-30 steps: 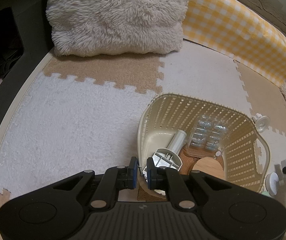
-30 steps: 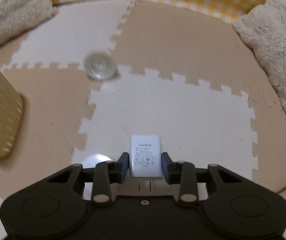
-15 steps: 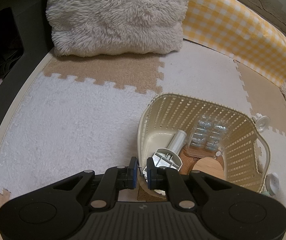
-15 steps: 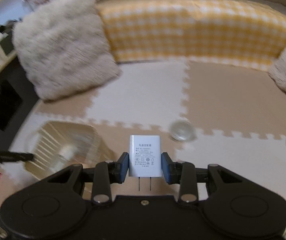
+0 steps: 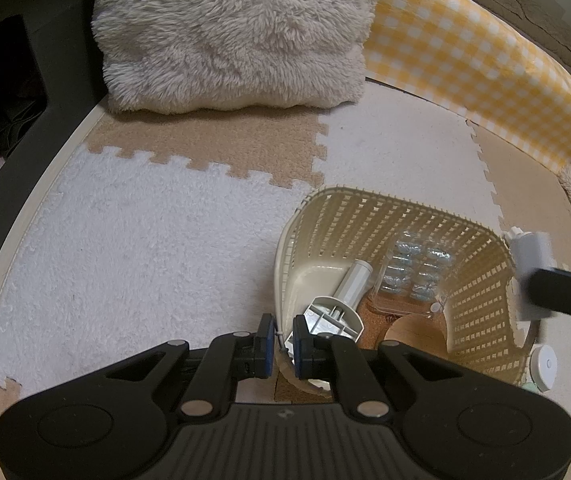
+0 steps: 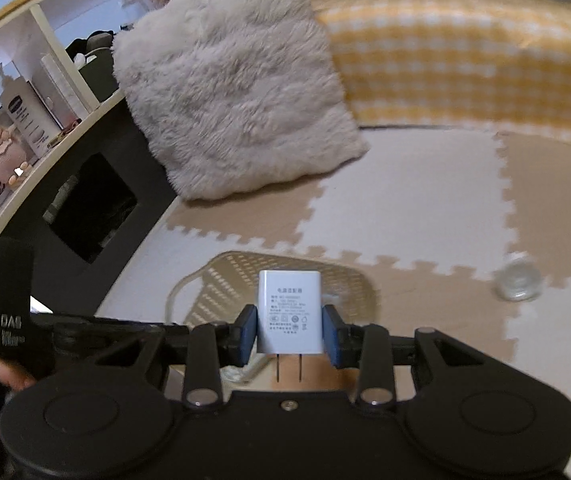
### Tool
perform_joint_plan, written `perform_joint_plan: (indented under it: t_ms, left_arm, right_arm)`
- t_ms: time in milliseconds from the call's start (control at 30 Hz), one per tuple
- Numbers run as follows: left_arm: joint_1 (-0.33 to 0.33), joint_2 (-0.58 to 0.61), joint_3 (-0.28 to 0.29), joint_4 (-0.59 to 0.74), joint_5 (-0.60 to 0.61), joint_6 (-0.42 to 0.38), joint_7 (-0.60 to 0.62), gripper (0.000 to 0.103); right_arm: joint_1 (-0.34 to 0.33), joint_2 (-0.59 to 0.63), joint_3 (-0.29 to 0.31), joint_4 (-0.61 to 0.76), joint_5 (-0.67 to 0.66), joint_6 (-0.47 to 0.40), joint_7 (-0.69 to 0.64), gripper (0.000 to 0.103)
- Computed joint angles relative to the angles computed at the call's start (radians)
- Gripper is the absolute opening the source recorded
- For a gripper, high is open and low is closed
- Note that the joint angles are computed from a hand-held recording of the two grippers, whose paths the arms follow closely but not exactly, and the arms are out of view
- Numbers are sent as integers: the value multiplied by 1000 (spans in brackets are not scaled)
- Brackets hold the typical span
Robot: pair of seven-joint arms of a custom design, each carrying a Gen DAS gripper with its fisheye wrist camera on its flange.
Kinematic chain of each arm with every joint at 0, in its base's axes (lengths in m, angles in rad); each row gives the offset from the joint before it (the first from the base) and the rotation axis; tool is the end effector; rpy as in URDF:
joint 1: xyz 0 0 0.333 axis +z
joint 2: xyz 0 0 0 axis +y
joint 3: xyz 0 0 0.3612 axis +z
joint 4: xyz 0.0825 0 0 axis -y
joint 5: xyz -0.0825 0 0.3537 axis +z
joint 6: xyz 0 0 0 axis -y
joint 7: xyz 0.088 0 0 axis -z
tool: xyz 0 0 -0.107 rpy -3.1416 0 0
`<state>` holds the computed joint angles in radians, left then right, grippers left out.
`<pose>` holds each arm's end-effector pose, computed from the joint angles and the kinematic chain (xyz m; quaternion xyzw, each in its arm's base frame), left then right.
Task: Organize rigid objects
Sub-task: 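Carry the white charger into the basket and release it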
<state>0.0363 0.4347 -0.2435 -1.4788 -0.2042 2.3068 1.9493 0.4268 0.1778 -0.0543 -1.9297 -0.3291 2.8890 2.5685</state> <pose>0.6988 -0.1150 0.5274 -0.5217 0.8187 -0.2311 0.0649 0.5765 0.2484 0.5473 -0.5337 0.7509 -0.1396 0.3631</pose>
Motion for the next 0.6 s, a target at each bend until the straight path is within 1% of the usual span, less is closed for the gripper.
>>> perform_joint_plan:
  t_ms: [67, 167, 267, 333, 467, 600]
  left_arm:
    - [0, 0, 0, 0, 0, -1, -1, 9]
    - [0, 0, 0, 2, -1, -4, -4, 9]
    - [0, 0, 0, 3, -1, -4, -4, 9]
    - [0, 0, -1, 3, -1, -4, -4, 9]
    - [0, 3, -1, 9, -5, -11, -10, 9]
    - [2, 3, -2, 9, -9, -12, -9, 9]
  right_arm:
    - [-15, 45, 22, 38, 72, 14, -23, 36]
    - [-21, 109, 39, 91, 189, 31, -56, 36]
    - [-16, 161, 43, 140, 296, 24, -77, 36]
    - [-9, 194, 40, 179, 345, 3, -88, 36]
    - [23, 247, 10, 251, 369, -64, -95, 36]
    - [38, 284, -10, 287, 395, -83, -53, 36]
